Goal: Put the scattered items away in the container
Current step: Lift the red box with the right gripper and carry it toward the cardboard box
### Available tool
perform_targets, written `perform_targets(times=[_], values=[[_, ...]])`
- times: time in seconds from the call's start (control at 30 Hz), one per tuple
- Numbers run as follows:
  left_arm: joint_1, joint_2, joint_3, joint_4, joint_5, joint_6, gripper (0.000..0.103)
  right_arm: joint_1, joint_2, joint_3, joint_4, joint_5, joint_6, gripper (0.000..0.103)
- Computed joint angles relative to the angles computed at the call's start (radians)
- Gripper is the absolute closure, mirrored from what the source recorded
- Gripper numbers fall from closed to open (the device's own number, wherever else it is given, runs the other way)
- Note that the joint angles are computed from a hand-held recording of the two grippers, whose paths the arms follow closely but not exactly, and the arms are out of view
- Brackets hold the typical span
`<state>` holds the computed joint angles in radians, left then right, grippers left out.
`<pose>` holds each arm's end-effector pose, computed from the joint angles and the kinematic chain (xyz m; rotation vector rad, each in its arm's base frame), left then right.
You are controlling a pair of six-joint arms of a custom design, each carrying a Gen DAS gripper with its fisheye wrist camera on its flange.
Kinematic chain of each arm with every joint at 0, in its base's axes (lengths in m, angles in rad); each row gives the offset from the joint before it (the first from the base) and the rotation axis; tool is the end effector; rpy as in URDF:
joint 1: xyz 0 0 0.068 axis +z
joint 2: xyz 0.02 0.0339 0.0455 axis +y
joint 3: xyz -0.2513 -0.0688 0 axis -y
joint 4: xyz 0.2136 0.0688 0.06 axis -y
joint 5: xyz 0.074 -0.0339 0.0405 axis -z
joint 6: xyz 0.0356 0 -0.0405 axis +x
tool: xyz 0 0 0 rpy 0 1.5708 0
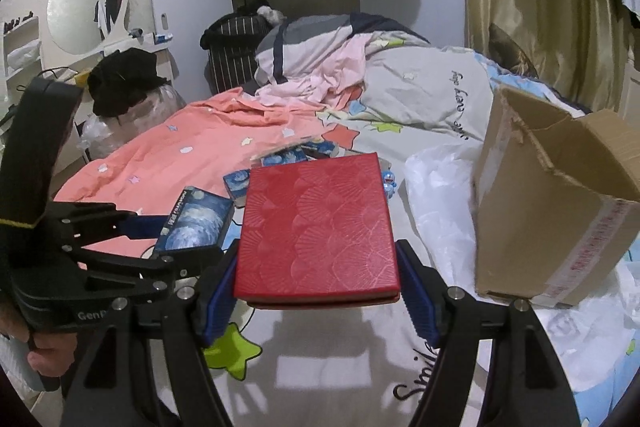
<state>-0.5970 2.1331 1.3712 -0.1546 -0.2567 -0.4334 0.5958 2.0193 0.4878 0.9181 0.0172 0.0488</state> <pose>0.3491 -0.2263 0.1360 0.0932 2.4486 -0.1344 0.2378 0.1605 0.0658 -0.5861 2.1259 0.3445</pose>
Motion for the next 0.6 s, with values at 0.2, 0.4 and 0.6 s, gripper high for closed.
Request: perform_targets(times=[0.2,0.4,0.6], values=[[-0.043,-0.064,-0.049,0.002,-0.042,-0.009,0.05,0.02,-0.099,-0.092,0.029,0.027,0.005,0.034],[-0.075,-0.1,-0.058,-0.006,-0.071,-0.011,0.05,0.036,-0.183,-0.146,0.022,0.06,0.001,0.034],[-0.1,-0.132,-0.056,-0.01,-0.096,-0.001,0.05,0.024,-0.27,-0.201,0.018,0.07,-0.015,0.034]])
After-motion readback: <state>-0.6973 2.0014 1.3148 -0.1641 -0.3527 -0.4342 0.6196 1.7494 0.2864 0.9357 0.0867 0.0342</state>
